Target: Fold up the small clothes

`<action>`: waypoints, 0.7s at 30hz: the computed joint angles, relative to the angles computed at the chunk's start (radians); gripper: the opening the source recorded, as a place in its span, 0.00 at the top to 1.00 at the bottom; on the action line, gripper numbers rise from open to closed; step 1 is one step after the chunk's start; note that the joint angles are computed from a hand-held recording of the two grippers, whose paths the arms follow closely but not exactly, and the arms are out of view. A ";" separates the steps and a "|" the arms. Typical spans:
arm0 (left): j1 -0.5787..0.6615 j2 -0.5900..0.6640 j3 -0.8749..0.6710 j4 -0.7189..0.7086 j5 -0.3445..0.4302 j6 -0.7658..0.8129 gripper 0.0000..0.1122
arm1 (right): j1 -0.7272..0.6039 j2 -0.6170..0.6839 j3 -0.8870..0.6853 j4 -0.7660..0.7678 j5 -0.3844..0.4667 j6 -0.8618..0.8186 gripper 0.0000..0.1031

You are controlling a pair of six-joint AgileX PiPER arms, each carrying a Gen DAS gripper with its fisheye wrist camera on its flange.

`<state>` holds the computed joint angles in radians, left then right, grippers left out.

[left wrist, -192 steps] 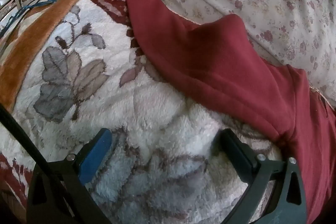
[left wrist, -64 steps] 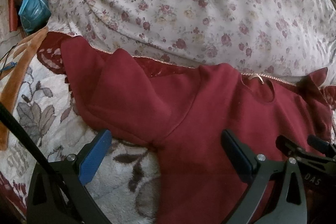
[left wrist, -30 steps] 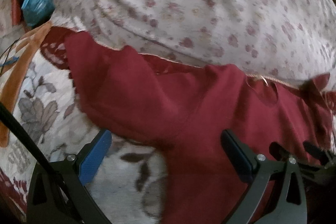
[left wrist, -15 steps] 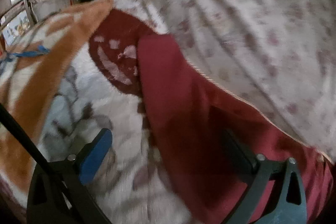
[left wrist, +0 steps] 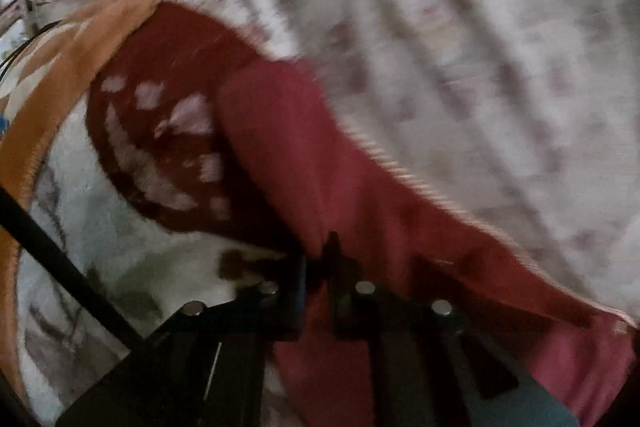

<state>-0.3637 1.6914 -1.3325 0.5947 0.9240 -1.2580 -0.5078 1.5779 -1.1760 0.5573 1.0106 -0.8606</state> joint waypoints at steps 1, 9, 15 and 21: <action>-0.023 -0.031 -0.001 -0.013 -0.010 0.008 0.94 | -0.017 0.001 -0.006 0.013 0.008 -0.003 0.00; -0.430 -0.042 -0.302 0.032 0.103 0.021 0.94 | -0.153 0.016 -0.076 0.070 0.068 -0.018 0.00; -0.617 0.190 -0.530 -0.047 0.096 0.050 0.83 | -0.267 0.087 -0.212 0.071 0.134 0.016 0.00; -0.673 0.314 -0.603 -0.156 0.195 0.119 0.48 | -0.349 0.150 -0.297 0.057 0.182 0.019 0.00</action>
<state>-1.0365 2.0050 -1.9355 0.4389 1.1187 -1.1391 -0.8567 1.7276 -1.4732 0.6148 1.1926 -0.8417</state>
